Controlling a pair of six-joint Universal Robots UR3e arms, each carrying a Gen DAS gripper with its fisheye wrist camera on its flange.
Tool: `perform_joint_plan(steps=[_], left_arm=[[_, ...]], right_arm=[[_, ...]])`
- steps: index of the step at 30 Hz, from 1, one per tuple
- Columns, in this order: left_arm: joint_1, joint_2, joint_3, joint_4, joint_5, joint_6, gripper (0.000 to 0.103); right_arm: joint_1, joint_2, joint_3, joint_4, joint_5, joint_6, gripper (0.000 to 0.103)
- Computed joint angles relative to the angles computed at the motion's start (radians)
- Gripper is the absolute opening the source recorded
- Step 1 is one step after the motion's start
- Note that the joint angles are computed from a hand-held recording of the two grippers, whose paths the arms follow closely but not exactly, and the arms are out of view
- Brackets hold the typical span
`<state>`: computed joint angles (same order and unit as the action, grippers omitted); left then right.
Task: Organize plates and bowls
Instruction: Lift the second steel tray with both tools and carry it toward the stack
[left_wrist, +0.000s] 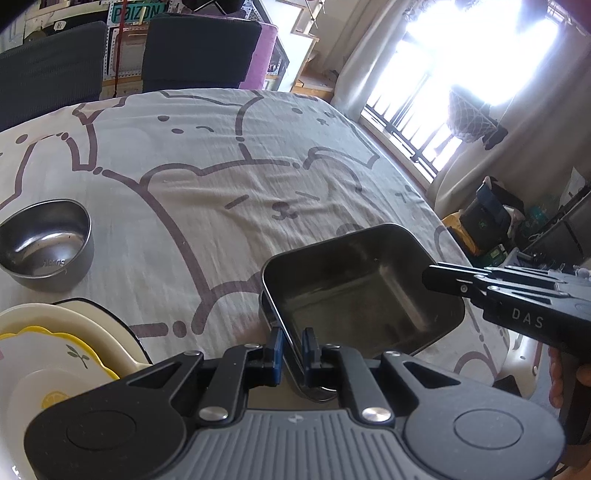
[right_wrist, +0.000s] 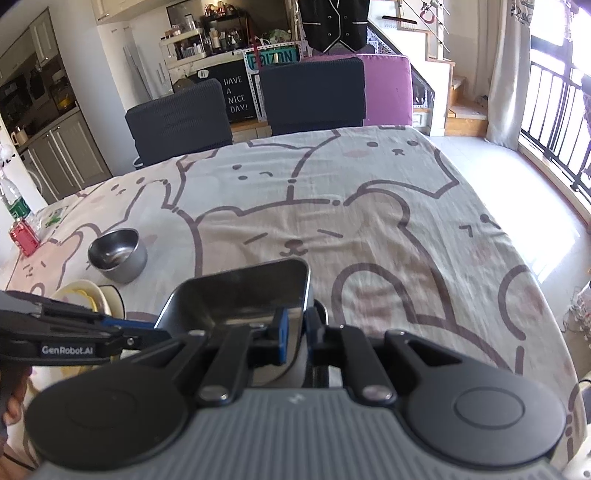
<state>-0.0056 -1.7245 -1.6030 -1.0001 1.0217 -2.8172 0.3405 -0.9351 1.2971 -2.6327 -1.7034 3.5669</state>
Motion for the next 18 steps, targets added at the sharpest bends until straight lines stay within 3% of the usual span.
perform_joint_plan(steps=[18], left_arm=[[-0.025,-0.016,0.002,0.021,0.030,0.012,0.014]], right_arm=[[0.010,0.070,-0.144,0.196,-0.030,-0.050,0.021]])
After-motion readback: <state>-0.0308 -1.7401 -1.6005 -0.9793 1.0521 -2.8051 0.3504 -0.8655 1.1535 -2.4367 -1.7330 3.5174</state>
